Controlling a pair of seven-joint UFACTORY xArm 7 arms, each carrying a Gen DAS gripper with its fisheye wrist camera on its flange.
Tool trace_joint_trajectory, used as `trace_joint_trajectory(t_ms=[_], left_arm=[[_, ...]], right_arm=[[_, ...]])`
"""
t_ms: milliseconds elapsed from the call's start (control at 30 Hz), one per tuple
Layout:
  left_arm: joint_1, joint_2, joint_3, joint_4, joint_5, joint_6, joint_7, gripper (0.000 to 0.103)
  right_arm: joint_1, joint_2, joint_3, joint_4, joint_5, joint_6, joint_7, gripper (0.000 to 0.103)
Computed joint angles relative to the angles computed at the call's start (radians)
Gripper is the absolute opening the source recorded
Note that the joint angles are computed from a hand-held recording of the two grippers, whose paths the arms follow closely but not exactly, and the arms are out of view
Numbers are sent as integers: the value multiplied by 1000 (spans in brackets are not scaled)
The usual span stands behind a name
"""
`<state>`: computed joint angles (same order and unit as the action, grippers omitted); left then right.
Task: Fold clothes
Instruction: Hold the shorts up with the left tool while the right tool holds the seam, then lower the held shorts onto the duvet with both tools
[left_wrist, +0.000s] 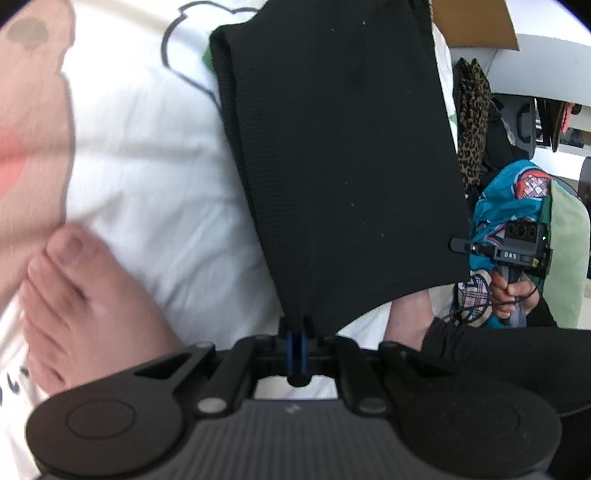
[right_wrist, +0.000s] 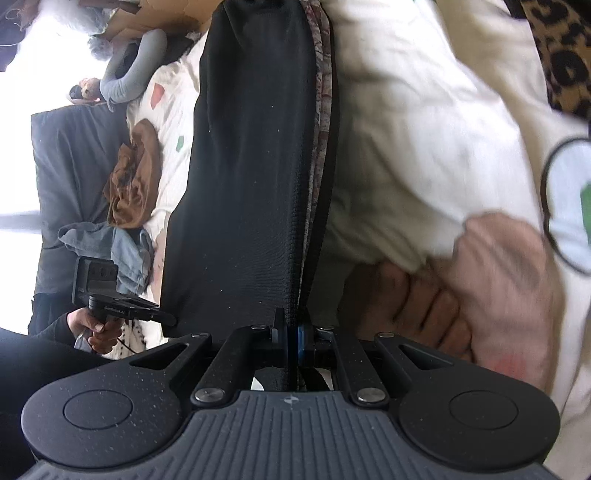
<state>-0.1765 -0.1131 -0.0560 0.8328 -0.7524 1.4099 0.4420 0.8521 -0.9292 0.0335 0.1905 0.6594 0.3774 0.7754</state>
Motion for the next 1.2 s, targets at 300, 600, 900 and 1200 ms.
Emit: trace_joint_trajectory(t_ms=[300,600,900,1200], left_arm=[[-29,-30,-24,0,-70,-39,-35,4],[-35,-17,-6,25,-134,-120,-10,4],[-22,-11,1,81,-201,-233,43,4],[-43,46,-24,161,-241,-377,77,4]], right_arm=[[26,-34,53,-15,3,-27,91,2],[11,-17,17,-16,-72,-87,96,2],[-39,27,-3,2,-145,-169,104,2],[-80,143,-69,44,-233,-283,66,2]])
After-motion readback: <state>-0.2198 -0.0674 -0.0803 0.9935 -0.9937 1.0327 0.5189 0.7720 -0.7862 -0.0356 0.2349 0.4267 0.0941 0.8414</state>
